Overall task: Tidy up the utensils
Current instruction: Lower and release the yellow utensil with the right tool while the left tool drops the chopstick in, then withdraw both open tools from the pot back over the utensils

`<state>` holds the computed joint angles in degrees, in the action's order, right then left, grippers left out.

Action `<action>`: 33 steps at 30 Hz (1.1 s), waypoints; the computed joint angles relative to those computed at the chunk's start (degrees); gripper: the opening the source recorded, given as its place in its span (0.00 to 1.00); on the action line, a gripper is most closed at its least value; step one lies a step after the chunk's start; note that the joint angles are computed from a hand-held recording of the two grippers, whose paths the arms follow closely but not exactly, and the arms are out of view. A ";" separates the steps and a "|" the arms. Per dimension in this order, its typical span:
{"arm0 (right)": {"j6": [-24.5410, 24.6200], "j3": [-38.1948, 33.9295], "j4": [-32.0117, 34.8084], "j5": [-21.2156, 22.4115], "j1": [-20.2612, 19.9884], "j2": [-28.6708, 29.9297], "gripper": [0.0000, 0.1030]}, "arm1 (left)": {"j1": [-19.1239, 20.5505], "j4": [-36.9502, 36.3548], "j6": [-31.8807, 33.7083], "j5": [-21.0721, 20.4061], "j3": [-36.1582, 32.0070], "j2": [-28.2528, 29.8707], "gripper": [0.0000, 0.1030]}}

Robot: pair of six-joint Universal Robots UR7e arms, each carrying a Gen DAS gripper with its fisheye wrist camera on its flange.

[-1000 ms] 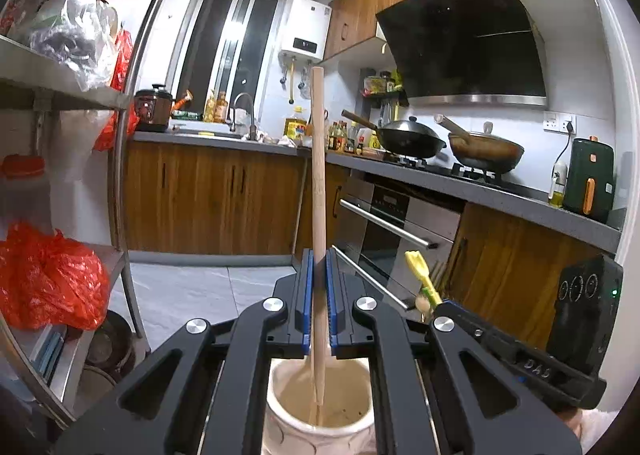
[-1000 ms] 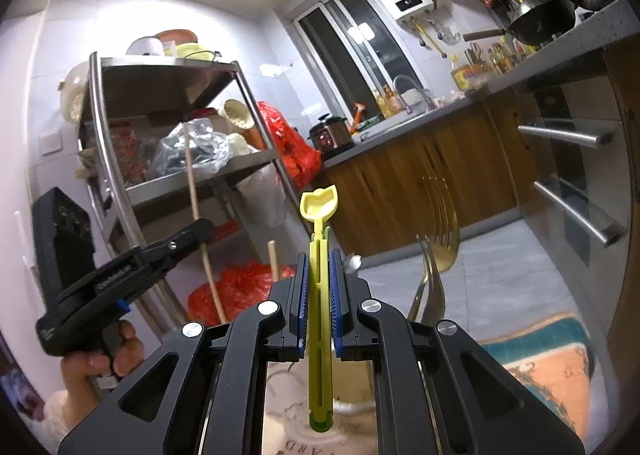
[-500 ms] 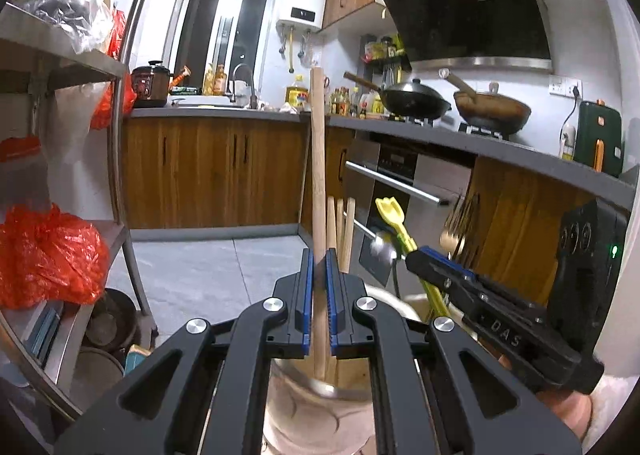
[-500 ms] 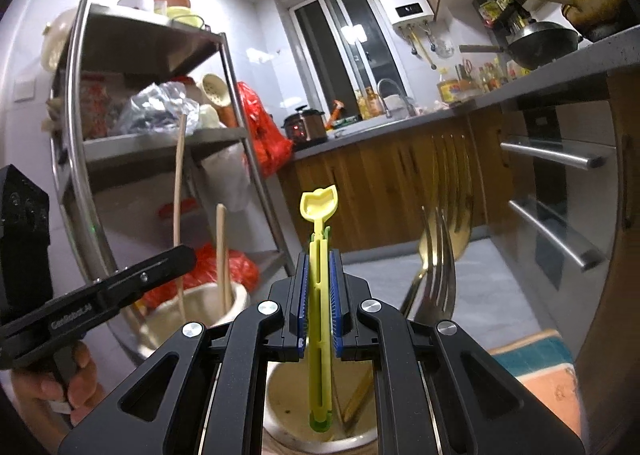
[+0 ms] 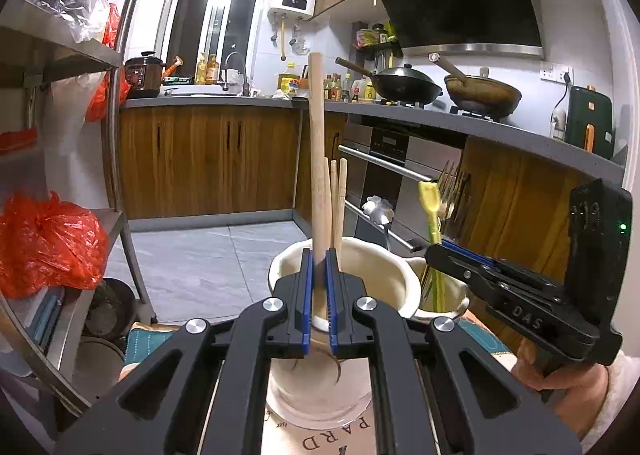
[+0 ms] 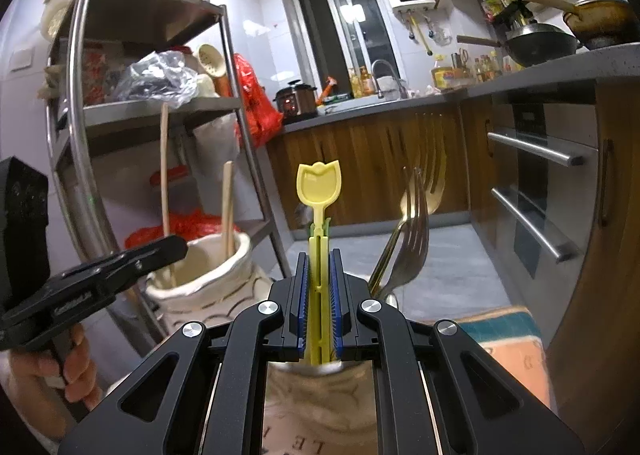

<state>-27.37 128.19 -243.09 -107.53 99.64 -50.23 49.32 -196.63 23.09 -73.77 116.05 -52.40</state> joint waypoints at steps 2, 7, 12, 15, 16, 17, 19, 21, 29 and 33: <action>-0.97 0.31 -0.43 -0.77 0.33 0.18 0.11 | 0.06 0.46 -0.43 -0.24 0.26 -0.48 0.06; -0.93 0.47 0.47 -1.70 0.44 0.34 0.11 | 0.02 0.19 -0.75 0.58 0.31 -0.58 0.06; -0.17 0.61 2.04 -1.03 -0.27 -0.16 0.11 | -0.17 -0.35 -0.82 1.49 0.47 -0.59 0.10; 0.43 0.68 3.82 -0.37 -0.71 -0.53 0.11 | -0.29 -1.14 -0.91 1.70 0.74 -0.71 0.21; 0.12 0.59 3.39 -0.40 -0.74 -0.38 0.11 | -0.33 -1.42 -0.83 1.79 0.82 -0.70 0.22; 0.00 0.60 3.48 -0.52 -0.64 -0.42 0.11 | -0.44 -1.83 -0.57 1.93 0.89 -0.63 0.22; 0.14 0.70 3.53 -0.27 -0.74 -0.48 0.11 | -0.45 -2.05 -0.16 2.07 1.00 -0.74 0.22; 0.33 0.79 3.49 0.05 -0.91 -0.63 0.17 | -0.59 -2.57 0.23 2.48 1.10 -0.64 0.26; 0.96 2.15 1.18 1.44 -0.68 -1.86 0.34 | -0.84 -4.30 0.55 3.80 2.00 -0.97 0.46; 0.58 3.38 -1.98 0.33 0.75 -2.50 0.62 | -1.06 -6.01 0.09 4.65 3.13 -1.49 0.60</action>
